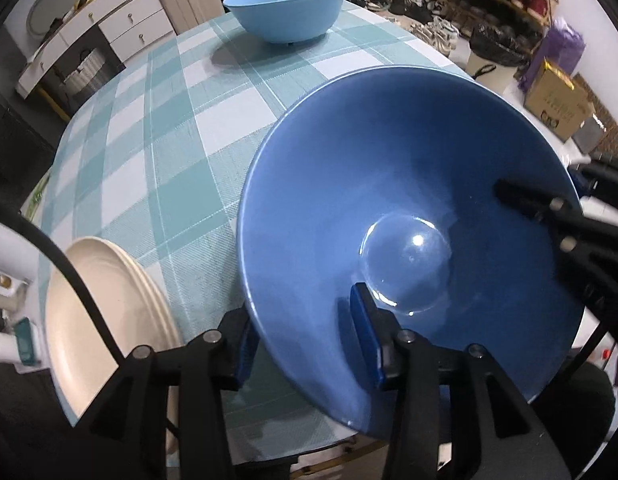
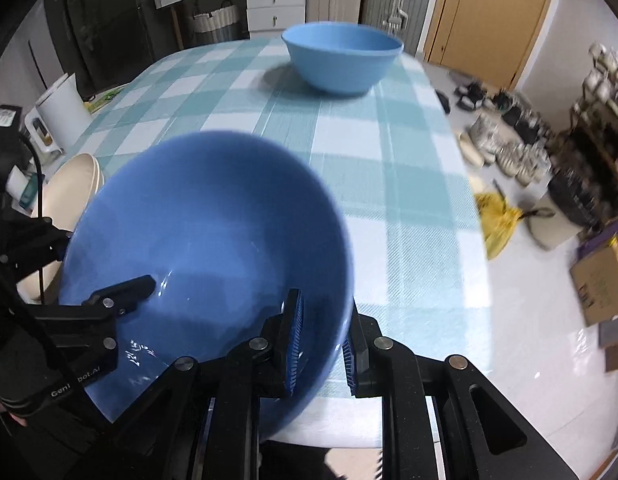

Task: Organize plates and bowls
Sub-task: 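Lower the darker blue bowl onto the table beside the cream plates with both grippers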

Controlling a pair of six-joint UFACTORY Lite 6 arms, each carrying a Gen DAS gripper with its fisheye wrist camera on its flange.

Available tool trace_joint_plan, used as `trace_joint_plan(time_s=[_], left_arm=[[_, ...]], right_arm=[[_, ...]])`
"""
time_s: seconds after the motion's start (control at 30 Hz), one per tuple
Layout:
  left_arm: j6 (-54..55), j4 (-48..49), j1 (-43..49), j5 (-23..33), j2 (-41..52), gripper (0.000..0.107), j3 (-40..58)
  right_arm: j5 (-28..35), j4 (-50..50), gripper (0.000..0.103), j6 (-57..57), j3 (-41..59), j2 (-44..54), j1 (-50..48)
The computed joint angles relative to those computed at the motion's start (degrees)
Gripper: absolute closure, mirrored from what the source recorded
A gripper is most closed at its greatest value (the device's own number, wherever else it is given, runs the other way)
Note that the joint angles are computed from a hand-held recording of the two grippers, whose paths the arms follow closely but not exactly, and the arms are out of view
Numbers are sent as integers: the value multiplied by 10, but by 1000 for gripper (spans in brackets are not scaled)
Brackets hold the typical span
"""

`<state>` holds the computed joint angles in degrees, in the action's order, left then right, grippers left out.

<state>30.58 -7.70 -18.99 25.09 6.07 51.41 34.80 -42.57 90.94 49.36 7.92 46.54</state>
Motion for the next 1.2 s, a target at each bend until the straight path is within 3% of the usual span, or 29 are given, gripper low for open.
trace_joint_plan(time_s=[0.2, 0.43, 0.7, 0.97, 1.13, 1.2], left_arm=[[-3, 9, -17, -48, -4, 62, -27], [142, -137, -3, -66, 6, 64, -41], [208, -210, 15, -68, 28, 68, -25], [281, -294, 49, -86, 53, 68, -4], [369, -384, 74, -92, 68, 68, 8], [426, -440, 83, -89, 72, 67, 8]], right_arm=[[-52, -18, 83, 52, -9, 23, 2], [-117, -49, 83, 113, -24, 37, -17], [-164, -128, 82, 205, -15, 60, -46], [-179, -296, 83, 368, 25, 105, -66], [-180, -420, 83, 500, 46, 132, -73], [-171, -425, 83, 502, 52, 136, -71]])
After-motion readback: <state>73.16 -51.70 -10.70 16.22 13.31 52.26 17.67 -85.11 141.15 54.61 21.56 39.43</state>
